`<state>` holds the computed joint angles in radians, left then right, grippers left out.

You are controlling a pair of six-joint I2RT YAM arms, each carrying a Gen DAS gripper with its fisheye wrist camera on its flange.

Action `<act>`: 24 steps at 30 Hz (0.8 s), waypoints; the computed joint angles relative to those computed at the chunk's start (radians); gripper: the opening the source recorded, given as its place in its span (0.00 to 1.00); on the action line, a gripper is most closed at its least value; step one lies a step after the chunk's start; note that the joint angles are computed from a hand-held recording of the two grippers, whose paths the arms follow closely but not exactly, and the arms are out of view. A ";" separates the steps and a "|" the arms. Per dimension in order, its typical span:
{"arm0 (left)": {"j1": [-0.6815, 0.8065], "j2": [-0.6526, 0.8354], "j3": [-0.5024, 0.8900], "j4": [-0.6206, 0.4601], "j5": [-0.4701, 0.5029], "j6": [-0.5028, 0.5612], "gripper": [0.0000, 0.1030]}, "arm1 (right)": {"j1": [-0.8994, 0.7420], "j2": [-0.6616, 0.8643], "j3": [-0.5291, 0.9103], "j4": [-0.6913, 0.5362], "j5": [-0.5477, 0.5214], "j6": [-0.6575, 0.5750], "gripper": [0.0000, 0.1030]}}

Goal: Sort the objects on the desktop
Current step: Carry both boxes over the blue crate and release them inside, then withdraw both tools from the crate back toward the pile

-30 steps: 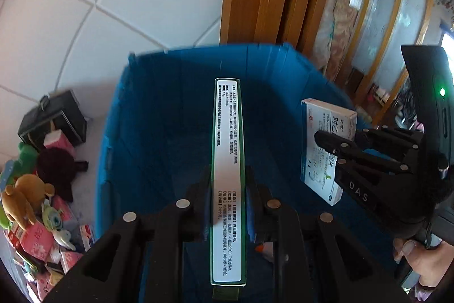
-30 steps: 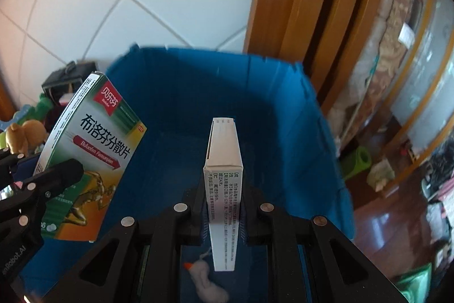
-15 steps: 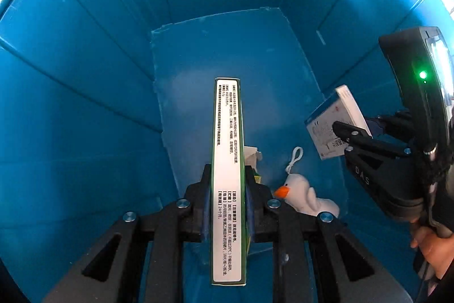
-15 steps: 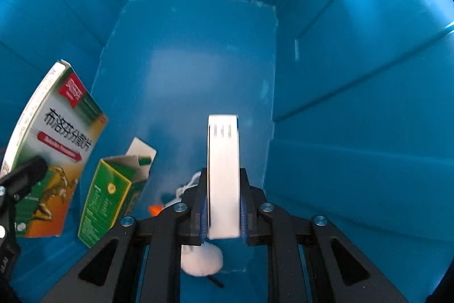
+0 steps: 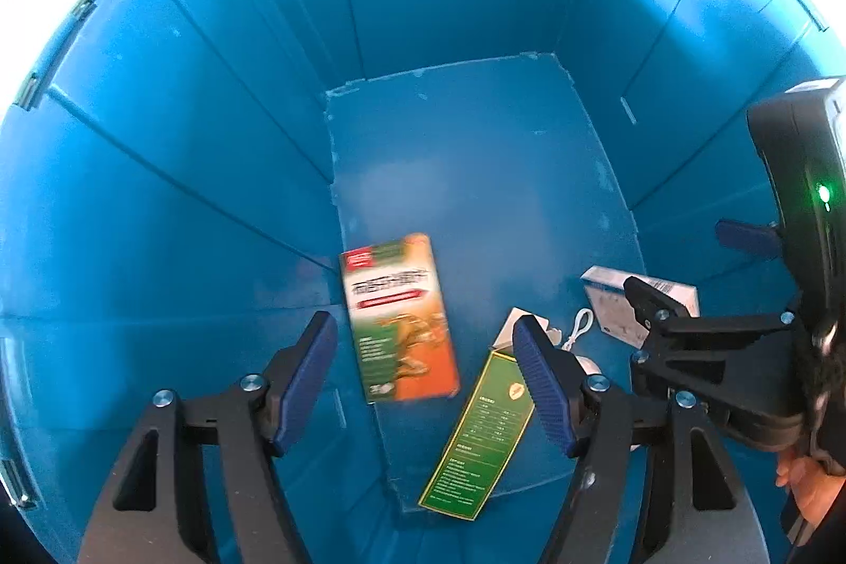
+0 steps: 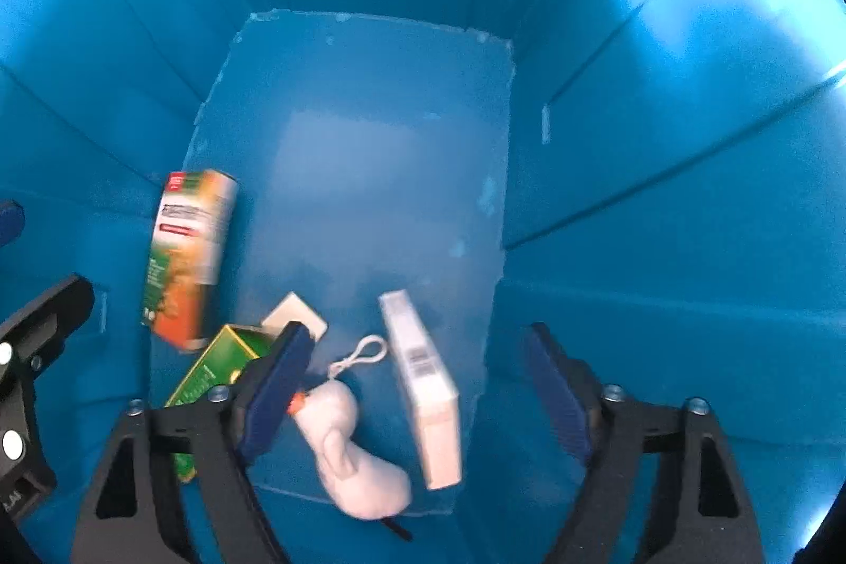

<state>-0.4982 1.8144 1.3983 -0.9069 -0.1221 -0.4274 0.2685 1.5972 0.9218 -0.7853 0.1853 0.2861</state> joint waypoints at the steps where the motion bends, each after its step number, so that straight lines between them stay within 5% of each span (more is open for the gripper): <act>1: 0.007 -0.008 0.007 -0.003 0.000 0.009 0.66 | 0.017 -0.014 0.007 -0.021 0.021 0.010 0.81; 13: -0.004 -0.371 -0.077 -0.008 -0.005 0.051 0.66 | 0.213 -0.446 0.045 -0.252 0.124 0.011 1.00; 24: -0.143 -0.823 -0.202 -0.125 -0.260 -0.048 0.66 | 0.657 -0.751 0.018 -0.325 0.346 0.388 1.00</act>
